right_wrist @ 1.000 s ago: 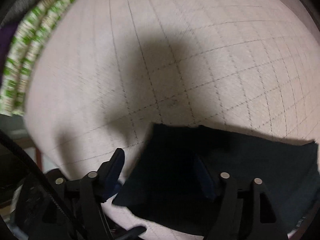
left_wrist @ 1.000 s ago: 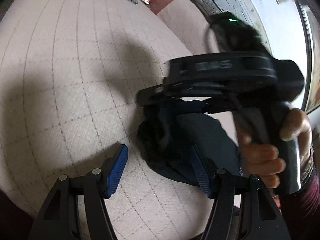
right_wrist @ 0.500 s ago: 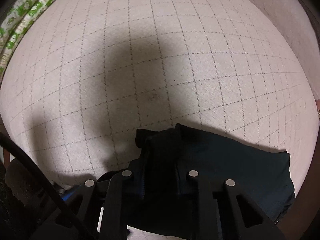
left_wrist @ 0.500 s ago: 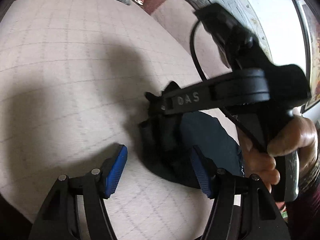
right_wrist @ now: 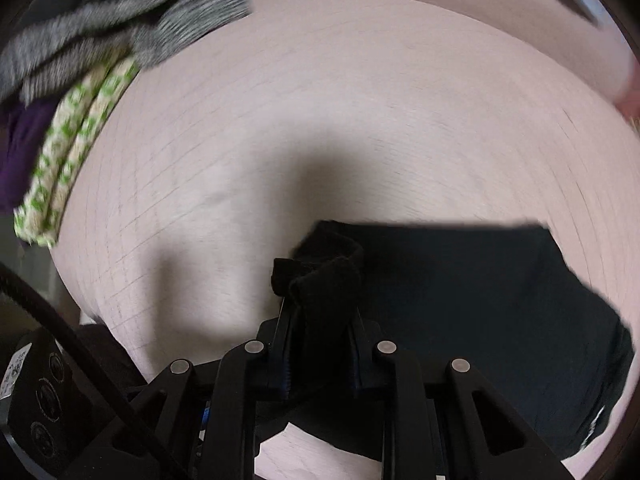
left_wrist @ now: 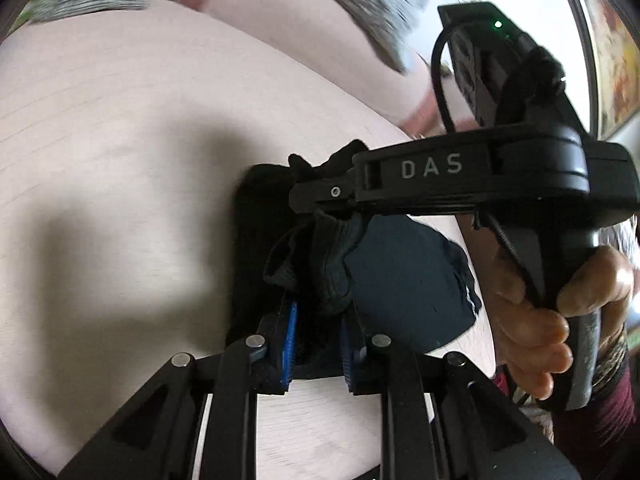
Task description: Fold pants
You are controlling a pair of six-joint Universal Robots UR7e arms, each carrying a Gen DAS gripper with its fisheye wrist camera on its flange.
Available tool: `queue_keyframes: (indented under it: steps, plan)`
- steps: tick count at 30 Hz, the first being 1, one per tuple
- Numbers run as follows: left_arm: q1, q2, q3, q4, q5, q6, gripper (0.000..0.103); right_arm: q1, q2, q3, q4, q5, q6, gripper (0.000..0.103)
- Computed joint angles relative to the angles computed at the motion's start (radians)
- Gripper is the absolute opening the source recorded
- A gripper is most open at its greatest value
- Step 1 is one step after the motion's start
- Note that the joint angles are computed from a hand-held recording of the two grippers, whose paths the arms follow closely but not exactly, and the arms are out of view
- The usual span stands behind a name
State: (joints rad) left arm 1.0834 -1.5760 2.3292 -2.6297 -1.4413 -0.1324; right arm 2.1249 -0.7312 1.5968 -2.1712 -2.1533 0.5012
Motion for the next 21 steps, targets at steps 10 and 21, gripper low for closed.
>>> queue_keyframes:
  steps: [10,21]
  plan:
    - [-0.156,0.021,0.070,0.013,0.059,0.024,0.045,-0.102,-0.239,0.353,-0.282,-0.093,0.030,0.038]
    - [-0.100,-0.038,0.059,0.013,0.198,-0.073,0.060,-0.047,-0.394,0.537,-0.675,-0.016,-0.040,0.043]
